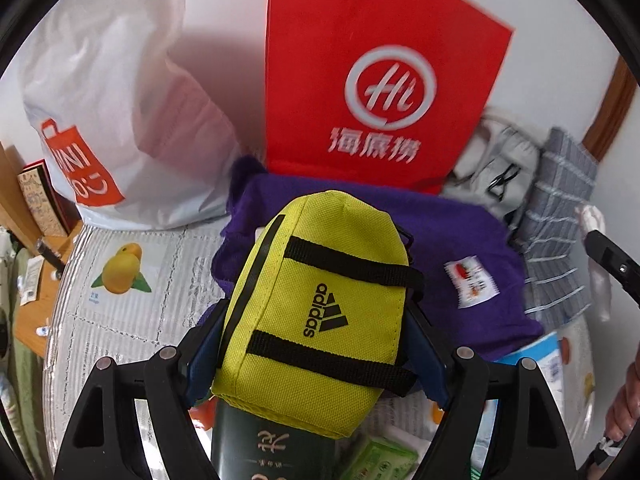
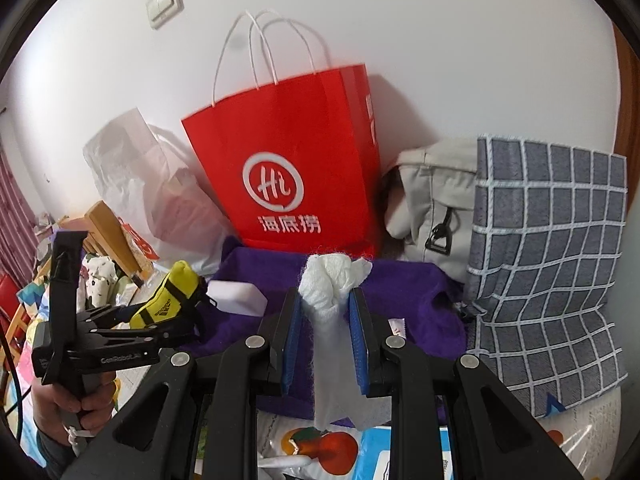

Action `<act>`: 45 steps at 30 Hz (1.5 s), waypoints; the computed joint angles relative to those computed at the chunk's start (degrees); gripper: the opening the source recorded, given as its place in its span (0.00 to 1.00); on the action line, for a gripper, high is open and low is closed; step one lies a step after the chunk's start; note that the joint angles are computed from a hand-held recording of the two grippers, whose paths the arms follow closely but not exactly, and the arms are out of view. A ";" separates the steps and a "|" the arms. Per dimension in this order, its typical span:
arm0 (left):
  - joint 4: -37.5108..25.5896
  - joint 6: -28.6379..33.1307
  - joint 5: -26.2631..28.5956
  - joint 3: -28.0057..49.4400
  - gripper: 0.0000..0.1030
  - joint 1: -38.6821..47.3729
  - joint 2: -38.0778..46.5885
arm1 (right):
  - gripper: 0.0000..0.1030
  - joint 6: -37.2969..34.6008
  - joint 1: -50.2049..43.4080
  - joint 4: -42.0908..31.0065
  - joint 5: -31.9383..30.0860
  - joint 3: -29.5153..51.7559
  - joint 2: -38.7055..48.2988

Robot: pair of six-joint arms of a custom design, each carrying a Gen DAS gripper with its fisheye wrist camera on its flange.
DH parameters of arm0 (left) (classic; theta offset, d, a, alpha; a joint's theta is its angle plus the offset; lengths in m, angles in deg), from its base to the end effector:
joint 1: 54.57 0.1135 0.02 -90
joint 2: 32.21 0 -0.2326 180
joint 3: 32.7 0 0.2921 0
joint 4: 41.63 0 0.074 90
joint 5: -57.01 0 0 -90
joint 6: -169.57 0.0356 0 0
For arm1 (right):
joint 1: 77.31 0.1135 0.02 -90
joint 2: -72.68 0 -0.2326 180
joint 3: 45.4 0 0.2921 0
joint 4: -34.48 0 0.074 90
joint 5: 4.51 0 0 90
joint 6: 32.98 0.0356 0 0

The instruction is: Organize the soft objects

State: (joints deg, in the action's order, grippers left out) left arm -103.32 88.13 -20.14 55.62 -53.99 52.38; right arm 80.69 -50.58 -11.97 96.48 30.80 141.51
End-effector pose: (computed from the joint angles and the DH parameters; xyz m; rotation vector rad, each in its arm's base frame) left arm 0.3473 -0.0044 0.2719 0.2605 2.5465 -0.2287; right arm 0.2802 0.1335 0.2992 0.0429 2.2505 0.2601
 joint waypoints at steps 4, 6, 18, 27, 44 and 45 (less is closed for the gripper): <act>0.52 -1.12 -1.70 1.21 0.78 -1.31 3.47 | 0.23 -0.69 -2.13 0.34 -2.03 0.18 1.84; 1.18 -1.43 -2.42 1.58 0.78 -1.77 5.08 | 0.23 -1.51 -3.19 -0.48 -3.23 0.51 3.33; 0.84 -1.54 -1.31 6.48 0.78 -0.62 14.97 | 0.23 -1.85 -5.01 -0.43 -7.83 1.57 11.76; 0.94 0.64 3.33 7.54 0.78 1.31 17.14 | 0.23 -2.07 -6.39 -1.00 -8.33 2.93 17.32; 1.03 -1.97 3.17 9.48 0.89 0.38 18.13 | 0.41 -0.58 -6.54 -1.52 -8.52 6.84 24.57; 0.83 -2.17 3.23 9.63 0.89 0.46 18.09 | 0.44 -0.55 -6.56 -1.29 -8.32 6.69 24.32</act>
